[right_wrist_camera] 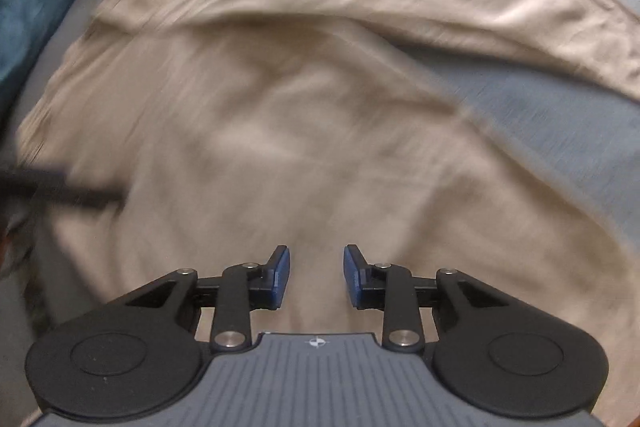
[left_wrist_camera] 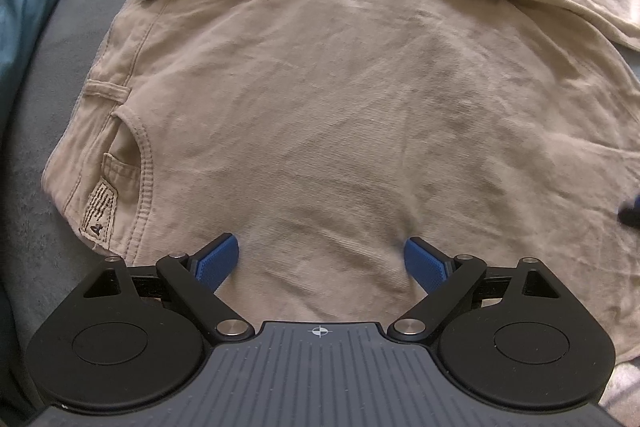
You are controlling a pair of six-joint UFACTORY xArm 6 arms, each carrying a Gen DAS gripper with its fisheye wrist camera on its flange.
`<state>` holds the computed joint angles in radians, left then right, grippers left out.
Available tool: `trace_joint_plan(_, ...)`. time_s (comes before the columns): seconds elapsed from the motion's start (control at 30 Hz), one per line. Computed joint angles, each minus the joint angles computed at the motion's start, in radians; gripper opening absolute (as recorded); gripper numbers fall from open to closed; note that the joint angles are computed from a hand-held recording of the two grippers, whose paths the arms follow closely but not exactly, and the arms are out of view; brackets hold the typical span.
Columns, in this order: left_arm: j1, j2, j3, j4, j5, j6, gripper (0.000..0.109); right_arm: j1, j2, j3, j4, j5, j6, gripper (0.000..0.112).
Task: Fold clothes
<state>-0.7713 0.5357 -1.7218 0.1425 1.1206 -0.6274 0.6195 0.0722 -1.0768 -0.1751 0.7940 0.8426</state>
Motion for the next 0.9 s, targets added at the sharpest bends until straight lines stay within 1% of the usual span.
trace_joint_plan(0.03, 0.000, 0.000, 0.000, -0.002, 0.000, 0.000, 0.092, -0.016, -0.015, 0.018, -0.015, 0.003, -0.018, 0.029)
trace_joint_plan(0.07, 0.000, 0.000, 0.000, -0.004, -0.001, 0.001, 0.092, -0.029, -0.036, 0.042, -0.026, 0.008, -0.044, 0.026)
trace_joint_plan(0.17, 0.000, 0.007, -0.004, -0.006, -0.003, 0.001, 0.092, -0.032, -0.146, 0.167, -0.018, 0.020, -0.083, 0.025)
trace_joint_plan(0.2, -0.001, 0.011, -0.007, -0.005, -0.002, 0.000, 0.092, -0.025, -0.188, 0.203, -0.006, 0.053, -0.094, 0.025)
trace_joint_plan(0.3, -0.004, 0.022, -0.019, -0.002, 0.003, -0.001, 0.093, -0.004, -0.275, 0.258, 0.042, 0.213, -0.103, 0.025)
trace_joint_plan(0.37, -0.006, 0.026, -0.025, 0.000, 0.006, -0.003, 0.093, -0.008, -0.315, 0.277, 0.059, 0.262, -0.090, 0.024)
trace_joint_plan(0.4, -0.006, 0.030, -0.031, 0.000, 0.009, -0.003, 0.093, -0.010, -0.324, 0.274, 0.051, 0.267, -0.081, 0.024)
trace_joint_plan(0.47, -0.008, 0.038, -0.041, 0.001, 0.014, -0.001, 0.093, -0.024, -0.324, 0.263, 0.030, 0.192, -0.080, 0.024)
trace_joint_plan(0.6, -0.011, 0.049, -0.065, 0.003, 0.034, -0.005, 0.093, -0.043, -0.225, 0.184, 0.021, 0.036, -0.104, 0.024)
trace_joint_plan(0.63, -0.012, 0.050, -0.068, 0.004, 0.040, -0.007, 0.093, -0.042, -0.198, 0.171, 0.023, 0.012, -0.114, 0.024)
trace_joint_plan(0.67, -0.013, 0.051, -0.072, 0.006, 0.045, -0.010, 0.093, -0.039, -0.183, 0.166, 0.028, 0.017, -0.121, 0.024)
trace_joint_plan(0.77, -0.014, 0.050, -0.065, 0.007, 0.038, -0.014, 0.093, -0.020, -0.253, 0.236, 0.064, 0.145, -0.061, 0.023)
trace_joint_plan(0.83, -0.015, 0.034, -0.036, 0.007, 0.016, -0.028, 0.093, -0.026, -0.328, 0.294, 0.112, 0.237, 0.023, 0.022)
trace_joint_plan(0.9, -0.018, 0.019, -0.010, 0.008, 0.002, -0.053, 0.093, -0.022, -0.366, 0.298, 0.142, 0.346, 0.078, 0.023)
